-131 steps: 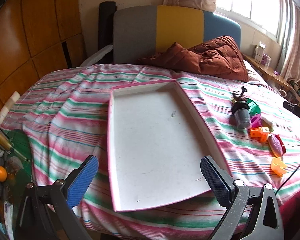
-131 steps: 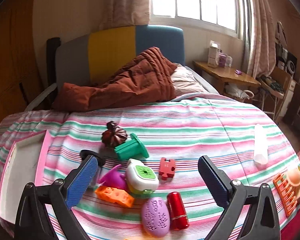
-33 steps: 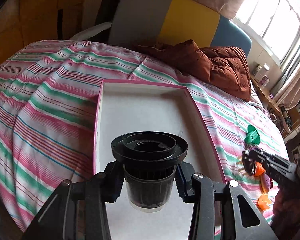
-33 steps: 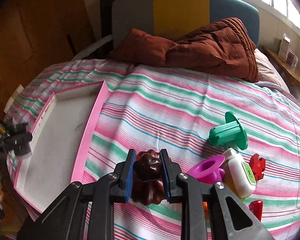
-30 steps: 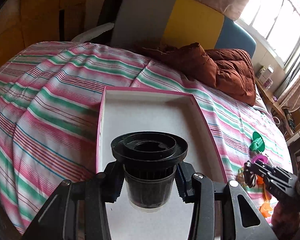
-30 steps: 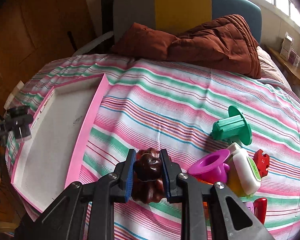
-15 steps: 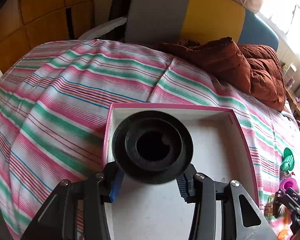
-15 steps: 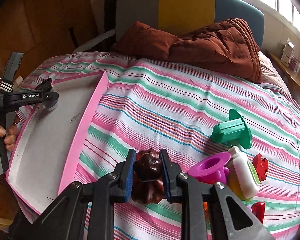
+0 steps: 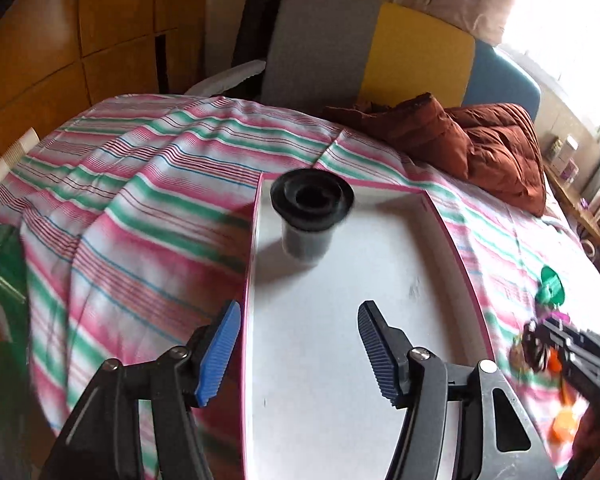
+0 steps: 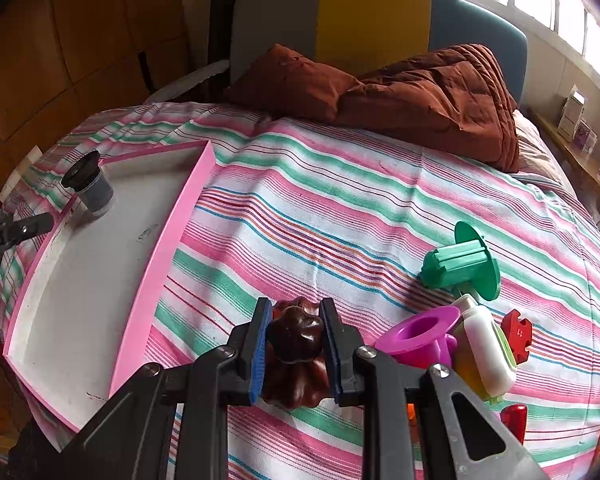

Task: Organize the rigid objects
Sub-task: 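Open the left gripper to release the cup in the tray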

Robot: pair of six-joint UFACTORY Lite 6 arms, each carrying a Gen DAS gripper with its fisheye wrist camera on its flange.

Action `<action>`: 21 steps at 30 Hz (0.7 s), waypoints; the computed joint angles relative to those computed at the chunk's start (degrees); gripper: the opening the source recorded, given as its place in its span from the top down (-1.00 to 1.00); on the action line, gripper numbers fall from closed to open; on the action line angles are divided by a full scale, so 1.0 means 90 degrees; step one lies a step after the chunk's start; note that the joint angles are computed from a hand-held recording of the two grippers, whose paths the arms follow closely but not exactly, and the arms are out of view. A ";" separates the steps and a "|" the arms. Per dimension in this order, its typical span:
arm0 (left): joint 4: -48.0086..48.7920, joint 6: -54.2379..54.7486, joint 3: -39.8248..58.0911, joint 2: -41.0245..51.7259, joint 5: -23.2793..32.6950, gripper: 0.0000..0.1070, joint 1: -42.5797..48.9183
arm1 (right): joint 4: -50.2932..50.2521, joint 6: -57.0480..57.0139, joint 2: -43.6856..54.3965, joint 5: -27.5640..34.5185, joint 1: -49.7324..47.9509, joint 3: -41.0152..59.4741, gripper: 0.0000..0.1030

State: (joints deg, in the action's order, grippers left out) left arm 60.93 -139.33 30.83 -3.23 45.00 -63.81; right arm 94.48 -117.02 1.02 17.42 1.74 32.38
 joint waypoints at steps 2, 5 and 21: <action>-0.0315 -0.0005 0.0098 0.0086 0.0281 -0.23 -0.0488 | 0.0154 -0.0141 -0.0023 -0.0010 0.0008 -0.0048 0.55; -0.0657 -0.0036 0.0230 0.0156 0.0592 -0.23 -0.1035 | 0.0070 0.0018 0.0012 0.0016 -0.0015 -0.0021 0.55; -0.1515 -0.0429 0.0302 -0.0069 0.1670 -0.28 -0.2462 | 0.2697 -0.2010 -0.0494 -0.0635 0.0571 -0.0587 0.55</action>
State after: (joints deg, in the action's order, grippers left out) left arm 47.29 -143.19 33.54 -3.84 60.03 -85.97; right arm 118.75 -135.11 -3.42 11.71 6.88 27.10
